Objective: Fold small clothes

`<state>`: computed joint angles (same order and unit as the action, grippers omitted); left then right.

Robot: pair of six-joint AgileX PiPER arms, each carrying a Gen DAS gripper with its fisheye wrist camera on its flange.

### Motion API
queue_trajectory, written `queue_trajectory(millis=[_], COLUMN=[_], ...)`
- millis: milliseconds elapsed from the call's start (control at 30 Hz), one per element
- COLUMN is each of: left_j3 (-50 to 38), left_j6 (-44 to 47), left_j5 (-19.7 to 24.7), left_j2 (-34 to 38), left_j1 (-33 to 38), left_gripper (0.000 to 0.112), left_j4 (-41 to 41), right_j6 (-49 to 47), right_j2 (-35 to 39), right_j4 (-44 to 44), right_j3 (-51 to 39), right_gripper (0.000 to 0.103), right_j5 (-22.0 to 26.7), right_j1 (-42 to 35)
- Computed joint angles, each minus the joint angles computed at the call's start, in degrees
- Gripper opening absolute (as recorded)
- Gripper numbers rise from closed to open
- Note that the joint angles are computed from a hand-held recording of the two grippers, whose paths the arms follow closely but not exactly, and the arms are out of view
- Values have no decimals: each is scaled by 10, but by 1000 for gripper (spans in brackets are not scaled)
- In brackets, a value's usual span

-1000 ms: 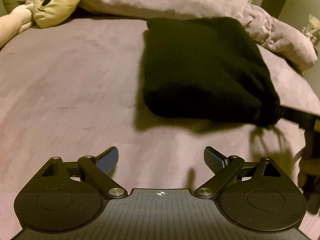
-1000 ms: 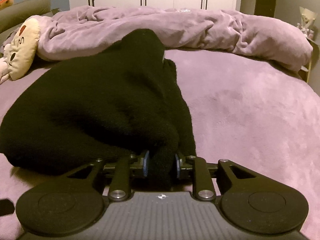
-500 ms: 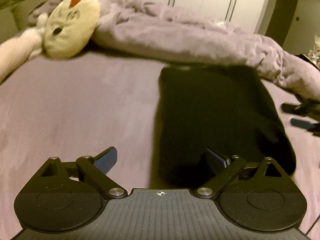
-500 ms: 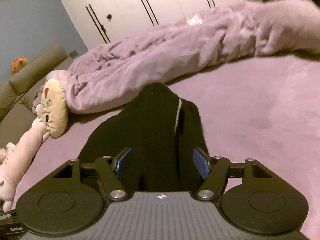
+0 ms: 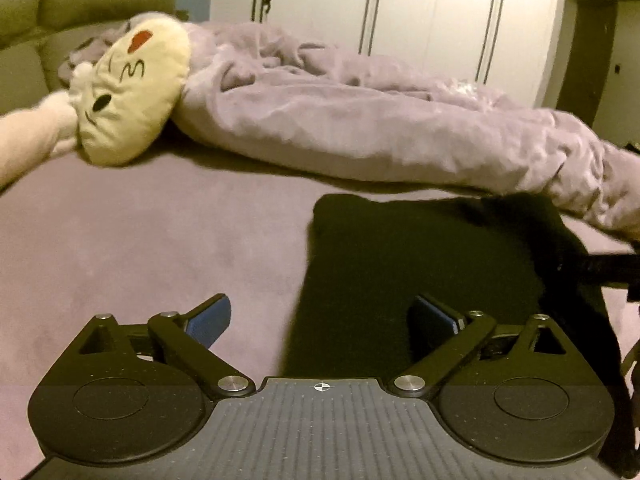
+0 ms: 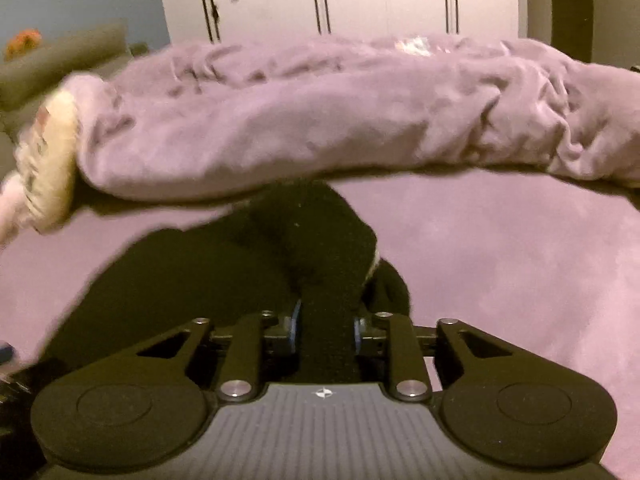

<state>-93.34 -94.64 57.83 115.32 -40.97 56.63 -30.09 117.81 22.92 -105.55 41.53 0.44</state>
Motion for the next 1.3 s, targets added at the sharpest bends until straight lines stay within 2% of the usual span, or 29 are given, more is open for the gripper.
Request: queue_trajectory(millis=[33,100,167,200,267,300,333,400,500,600,633,700,800,833,900,933,1033,1100,1200,1233,1300], left_j3=[-11,-6,12,12,11,5,-11,-51,-96,-104,-105,-77,-53,-52,-65,-69,-55,-9,76,105,132], left_j6=[21,30,19,21,4,0,9,23,-9,2,-4,-69,-121,-123,-101,-81,-24,-23,-53,-73,-81], left_j5=[-3,-8,-7,0,10,12,14,19,33,-14,-20,-21,-36,-43,-46,-49,-50,-34,-1,13,64], left_j2=[7,5,-14,-19,-24,-22,-14,11,57,80,93,105,113,118,119,112,70,22,-50,-73,-103], left_j1=[6,9,6,4,0,1,5,15,21,41,44,34,29,32,38,41,42,17,-41,-66,-119], left_gripper=[101,101,101,101,101,101,101,101,101,102,103,103,103,103,103,103,103,103,103,103,103], left_j4=[-19,-36,-28,-24,1,8,3,-8,28,-3,-5,56,120,124,95,76,3,-9,-8,-5,-31], right_j6=[0,33,42,43,55,42,49,104,252,408,451,482,369,320,229,204,244,228,72,37,18], right_j2=[-2,-39,-84,-111,-134,-137,-129,-107,-63,-40,-39,-23,-1,5,25,26,-1,-62,-177,-220,-312], right_j4=[-22,-94,-106,-107,-99,-67,-58,-108,-280,-447,-476,-466,-329,-272,-167,-142,-184,-163,-22,-3,-17], right_j3=[14,70,118,151,179,180,165,154,163,189,196,192,191,185,135,126,140,195,299,346,434], right_gripper=[49,64,64,65,78,88,90,90,90,93,95,96,96,97,98,99,99,99,99,99,99], right_j5=[-15,-81,-130,-177,-236,-243,-234,-245,-296,-327,-337,-348,-373,-369,-309,-292,-269,-262,-196,-186,-157], right_j1=[8,29,36,43,59,64,73,99,122,112,109,97,78,74,63,60,64,60,27,16,-9])
